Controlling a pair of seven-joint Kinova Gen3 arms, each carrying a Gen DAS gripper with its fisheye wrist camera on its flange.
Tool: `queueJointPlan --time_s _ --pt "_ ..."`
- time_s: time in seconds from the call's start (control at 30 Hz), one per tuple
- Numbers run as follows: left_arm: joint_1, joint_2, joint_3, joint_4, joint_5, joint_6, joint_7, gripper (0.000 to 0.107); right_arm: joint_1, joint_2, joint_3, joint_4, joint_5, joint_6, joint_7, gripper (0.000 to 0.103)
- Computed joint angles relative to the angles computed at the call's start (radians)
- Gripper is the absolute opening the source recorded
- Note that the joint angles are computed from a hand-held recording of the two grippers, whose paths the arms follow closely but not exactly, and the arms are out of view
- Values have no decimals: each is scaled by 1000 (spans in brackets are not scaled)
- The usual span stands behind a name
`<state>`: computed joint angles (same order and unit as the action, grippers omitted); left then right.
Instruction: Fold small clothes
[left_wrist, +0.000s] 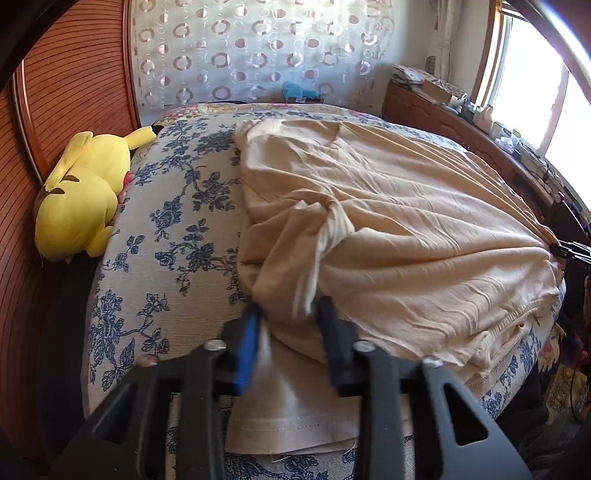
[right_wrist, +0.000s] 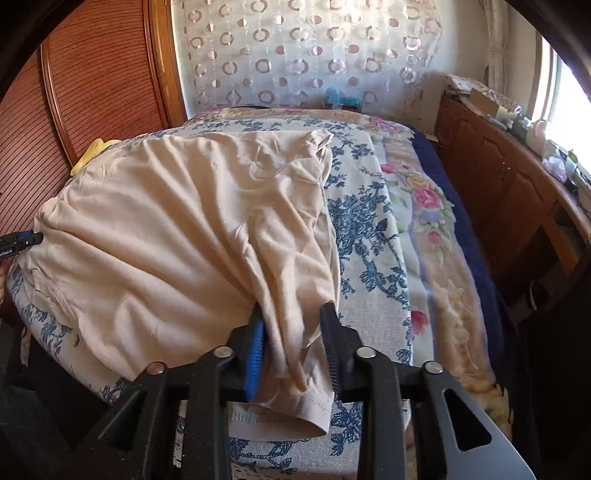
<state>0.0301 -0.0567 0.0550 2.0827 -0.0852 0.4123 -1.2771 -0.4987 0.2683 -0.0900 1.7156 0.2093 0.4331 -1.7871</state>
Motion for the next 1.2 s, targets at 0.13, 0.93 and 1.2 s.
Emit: queueJointPlan --time_s 0.13,0.93,1.2 --pt "106 -29 -130 16 156 -27 -144 7 -44 -37 36 49 72 -41 -74 43" --pt "185 212 97 -527 338 127 -447 6 181 -110 -149 249 -238 -289 162 60" --pt "286 393 138 -859 249 270 -411 6 487 -126 -428 319 -452 -378 390 60"
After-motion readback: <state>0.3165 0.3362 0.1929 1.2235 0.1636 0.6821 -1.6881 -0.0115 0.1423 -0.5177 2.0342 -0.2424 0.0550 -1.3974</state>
